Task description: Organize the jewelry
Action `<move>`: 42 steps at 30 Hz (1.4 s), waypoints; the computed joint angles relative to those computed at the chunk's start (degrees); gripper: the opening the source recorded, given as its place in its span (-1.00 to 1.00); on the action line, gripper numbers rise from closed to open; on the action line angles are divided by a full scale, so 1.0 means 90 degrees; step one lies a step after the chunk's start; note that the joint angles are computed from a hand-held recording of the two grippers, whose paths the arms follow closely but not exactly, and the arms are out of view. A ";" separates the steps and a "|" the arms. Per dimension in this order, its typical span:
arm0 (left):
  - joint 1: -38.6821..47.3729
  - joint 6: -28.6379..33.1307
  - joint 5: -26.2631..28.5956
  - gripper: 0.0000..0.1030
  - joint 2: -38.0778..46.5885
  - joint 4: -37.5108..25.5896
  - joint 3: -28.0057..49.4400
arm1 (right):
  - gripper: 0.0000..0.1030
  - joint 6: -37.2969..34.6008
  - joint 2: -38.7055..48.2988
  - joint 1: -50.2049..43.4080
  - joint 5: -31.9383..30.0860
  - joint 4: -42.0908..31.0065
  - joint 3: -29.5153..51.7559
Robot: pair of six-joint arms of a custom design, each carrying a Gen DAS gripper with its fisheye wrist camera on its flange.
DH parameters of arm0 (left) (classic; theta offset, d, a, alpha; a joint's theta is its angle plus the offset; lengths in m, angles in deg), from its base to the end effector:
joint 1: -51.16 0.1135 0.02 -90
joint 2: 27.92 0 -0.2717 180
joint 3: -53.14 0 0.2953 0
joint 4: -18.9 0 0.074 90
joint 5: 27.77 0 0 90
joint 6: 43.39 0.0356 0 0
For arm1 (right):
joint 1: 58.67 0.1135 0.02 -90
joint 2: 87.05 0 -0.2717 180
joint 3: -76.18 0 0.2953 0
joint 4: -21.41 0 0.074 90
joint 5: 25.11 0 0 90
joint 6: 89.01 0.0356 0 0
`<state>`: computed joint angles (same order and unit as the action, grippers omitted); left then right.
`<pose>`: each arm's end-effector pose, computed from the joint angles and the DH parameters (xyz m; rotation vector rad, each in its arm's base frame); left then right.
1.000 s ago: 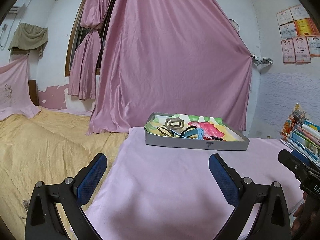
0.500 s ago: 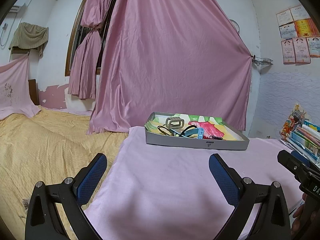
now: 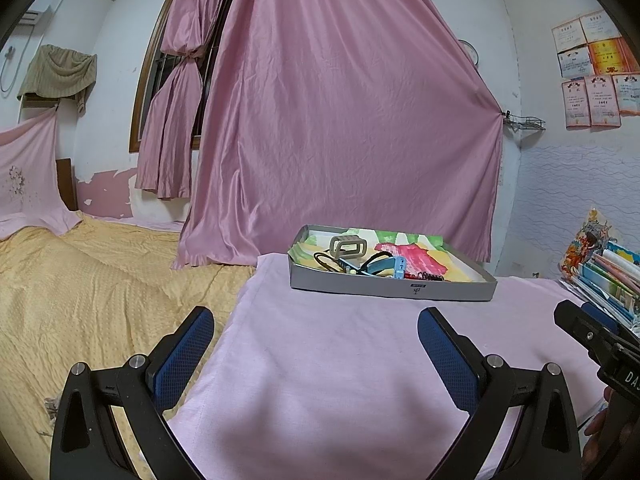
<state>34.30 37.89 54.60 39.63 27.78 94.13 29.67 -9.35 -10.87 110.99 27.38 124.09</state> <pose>0.2736 -0.0780 0.1994 0.0420 1.8801 -0.1817 0.2263 0.2114 0.1924 0.1920 1.8465 0.1237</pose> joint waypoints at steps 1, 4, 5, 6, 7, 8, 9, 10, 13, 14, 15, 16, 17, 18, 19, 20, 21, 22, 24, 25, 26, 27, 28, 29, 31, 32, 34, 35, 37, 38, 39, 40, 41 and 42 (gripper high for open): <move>-0.0005 0.0001 -0.0004 0.99 0.0011 0.0000 0.0011 | 0.84 0.0011 0.0008 0.0009 0.0011 -0.0012 0.0013; -0.0004 -0.0002 0.0010 0.99 -0.0004 -0.0021 0.0010 | 0.84 0.0020 0.0005 0.0008 0.0019 -0.0031 0.0020; -0.0001 -0.0002 0.0008 0.99 -0.0026 -0.0014 -0.0007 | 0.84 0.0015 0.0005 0.0003 0.0012 -0.0035 0.0023; -0.0006 -0.0004 -0.0008 0.99 -0.0017 -0.0006 -0.0004 | 0.84 0.0019 0.0005 0.0004 0.0010 -0.0077 0.0062; -0.0007 -0.0004 -0.0008 0.99 -0.0008 -0.0018 0.0007 | 0.84 0.0021 0.0000 0.0001 0.0002 -0.0065 0.0042; -0.0004 -0.0001 0.0006 0.99 -0.0002 -0.0013 0.0009 | 0.84 0.0026 -0.0006 0.0016 0.0019 -0.0120 0.0088; -0.0001 -0.0005 0.0006 0.99 -0.0020 -0.0010 -0.0007 | 0.84 0.0026 -0.0007 0.0016 0.0023 -0.0126 0.0091; -0.0003 -0.0004 0.0004 0.99 0.0000 -0.0010 0.0009 | 0.84 0.0026 -0.0016 0.0017 0.0026 -0.0115 0.0071; 0.0000 -0.0005 0.0008 0.99 0.0001 -0.0021 0.0012 | 0.84 0.0032 -0.0012 0.0016 0.0026 -0.0132 0.0085; -0.0001 -0.0007 0.0002 0.99 0.0002 -0.0016 0.0011 | 0.84 0.0033 -0.0011 0.0015 0.0030 -0.0148 0.0097; 0.0000 -0.0015 0.0007 0.99 -0.0016 -0.0023 -0.0001 | 0.84 0.0033 -0.0019 0.0017 0.0035 -0.0159 0.0099; -0.0016 -0.0017 -0.0003 0.99 -0.0026 -0.0039 0.0004 | 0.84 0.0032 -0.0033 0.0020 0.0040 -0.0153 0.0080; -0.0023 -0.0024 -0.0008 0.99 -0.0042 -0.0047 -0.0006 | 0.84 0.0031 -0.0021 0.0018 0.0038 -0.0164 0.0100; -0.0025 -0.0020 -0.0013 0.99 -0.0047 -0.0049 -0.0008 | 0.84 0.0031 -0.0021 0.0018 0.0038 -0.0164 0.0100; -0.0016 -0.0010 -0.0006 0.99 -0.0029 -0.0043 0.0005 | 0.84 0.0028 -0.0035 0.0016 0.0034 -0.0146 0.0074; -0.0016 -0.0010 -0.0006 0.99 -0.0029 -0.0043 0.0005 | 0.84 0.0035 -0.0036 0.0013 0.0029 -0.0151 0.0077; -0.0016 -0.0007 -0.0006 0.99 -0.0051 -0.0042 -0.0012 | 0.84 0.0039 -0.0024 0.0016 0.0033 -0.0172 0.0103; -0.0015 -0.0009 -0.0004 0.99 -0.0044 -0.0037 -0.0009 | 0.84 0.0042 -0.0029 0.0016 0.0032 -0.0169 0.0094; -0.0019 -0.0016 -0.0017 0.99 -0.0028 -0.0042 0.0003 | 0.84 0.0046 -0.0034 0.0015 0.0026 -0.0168 0.0085; -0.0018 -0.0018 -0.0011 0.99 -0.0020 -0.0034 0.0006 | 0.84 0.0051 -0.0036 0.0018 0.0030 -0.0177 0.0085; -0.0020 -0.0024 -0.0016 0.99 -0.0031 -0.0044 -0.0001 | 0.84 0.0042 -0.0028 0.0015 0.0026 -0.0183 0.0106; -0.0022 -0.0026 -0.0013 0.99 -0.0037 -0.0053 -0.0003 | 0.84 0.0052 -0.0043 0.0018 0.0027 -0.0182 0.0087; -0.0016 -0.0016 -0.0006 0.99 -0.0021 -0.0040 0.0007 | 0.84 0.0054 -0.0062 0.0021 0.0036 -0.0187 0.0074; -0.0020 -0.0014 -0.0013 0.99 -0.0038 -0.0046 -0.0003 | 0.84 0.0045 -0.0048 0.0016 0.0038 -0.0182 0.0087; -0.0017 -0.0007 -0.0014 0.99 -0.0030 -0.0052 0.0004 | 0.84 0.0055 -0.0058 0.0015 0.0031 -0.0188 0.0072; -0.0015 -0.0014 -0.0008 0.99 -0.0017 -0.0047 0.0012 | 0.84 0.0056 -0.0060 0.0018 0.0034 -0.0189 0.0071; -0.0024 -0.0018 -0.0006 0.99 -0.0056 -0.0063 -0.0013 | 0.84 0.0052 -0.0063 0.0018 0.0039 -0.0191 0.0071; -0.0037 -0.0019 -0.0015 0.99 -0.0041 -0.0053 -0.0010 | 0.84 0.0050 -0.0050 0.0014 0.0031 -0.0193 0.0090; -0.0045 -0.0011 -0.0026 0.99 -0.0060 -0.0082 -0.0015 | 0.84 0.0065 -0.0064 0.0017 0.0034 -0.0196 0.0071; -0.0044 -0.0011 -0.0029 0.99 -0.0074 -0.0085 -0.0024 | 0.84 0.0066 -0.0062 0.0010 0.0025 -0.0208 0.0086; -0.0043 -0.0018 -0.0029 0.99 -0.0078 -0.0078 -0.0028 | 0.84 0.0062 -0.0062 0.0010 0.0028 -0.0211 0.0088; -0.0068 -0.0028 -0.0045 0.99 -0.0078 -0.0066 -0.0044 | 0.84 0.0066 -0.0078 0.0015 0.0033 -0.0212 0.0069; -0.0069 -0.0032 -0.0040 0.99 -0.0073 -0.0070 -0.0039 | 0.84 0.0059 -0.0066 0.0009 0.0027 -0.0210 0.0086; -0.0074 -0.0032 -0.0049 0.99 -0.0078 -0.0070 -0.0042 | 0.84 0.0059 -0.0066 0.0009 0.0027 -0.0210 0.0086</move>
